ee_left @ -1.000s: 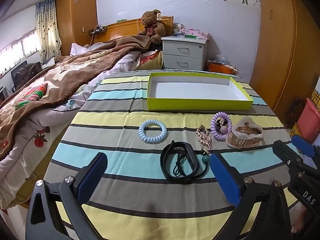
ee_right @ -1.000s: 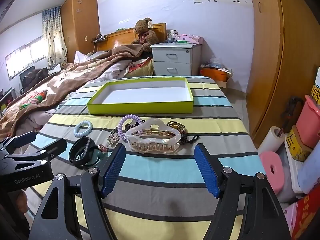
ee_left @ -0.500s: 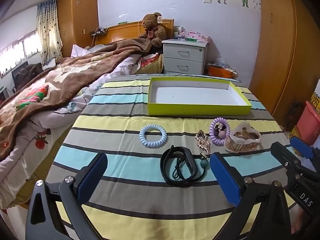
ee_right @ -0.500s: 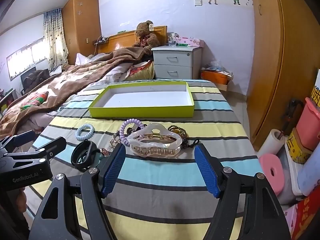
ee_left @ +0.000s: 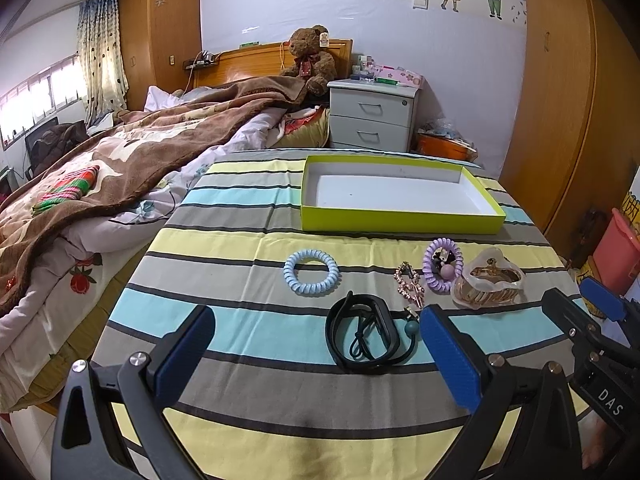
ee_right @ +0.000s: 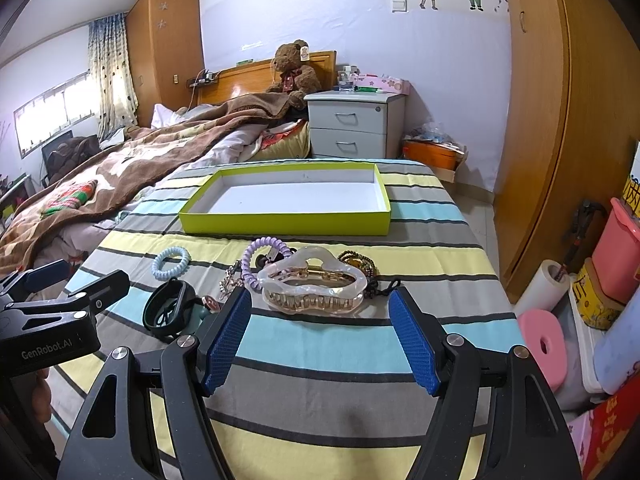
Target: Organize jewelry
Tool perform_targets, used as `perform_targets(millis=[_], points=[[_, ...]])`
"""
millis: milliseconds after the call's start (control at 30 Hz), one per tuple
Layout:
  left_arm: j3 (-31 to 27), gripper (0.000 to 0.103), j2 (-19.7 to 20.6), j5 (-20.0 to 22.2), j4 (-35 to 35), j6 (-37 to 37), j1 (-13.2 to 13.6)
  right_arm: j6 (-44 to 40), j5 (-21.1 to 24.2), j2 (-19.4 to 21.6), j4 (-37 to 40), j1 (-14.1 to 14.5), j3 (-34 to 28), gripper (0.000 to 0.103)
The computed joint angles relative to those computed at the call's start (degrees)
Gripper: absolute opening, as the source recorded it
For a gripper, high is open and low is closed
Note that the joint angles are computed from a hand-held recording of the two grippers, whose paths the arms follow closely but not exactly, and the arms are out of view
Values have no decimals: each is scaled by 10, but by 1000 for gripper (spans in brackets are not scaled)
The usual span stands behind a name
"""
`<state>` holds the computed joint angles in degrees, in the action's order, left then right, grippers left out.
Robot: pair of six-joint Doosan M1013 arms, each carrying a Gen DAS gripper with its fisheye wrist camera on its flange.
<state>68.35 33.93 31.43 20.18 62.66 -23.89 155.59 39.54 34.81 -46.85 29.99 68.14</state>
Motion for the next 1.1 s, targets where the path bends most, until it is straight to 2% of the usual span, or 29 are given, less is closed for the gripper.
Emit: perform_targets(millis=[1100], points=[[1, 103, -2, -1, -7, 4, 0, 5, 1, 2, -6, 2, -2, 71]])
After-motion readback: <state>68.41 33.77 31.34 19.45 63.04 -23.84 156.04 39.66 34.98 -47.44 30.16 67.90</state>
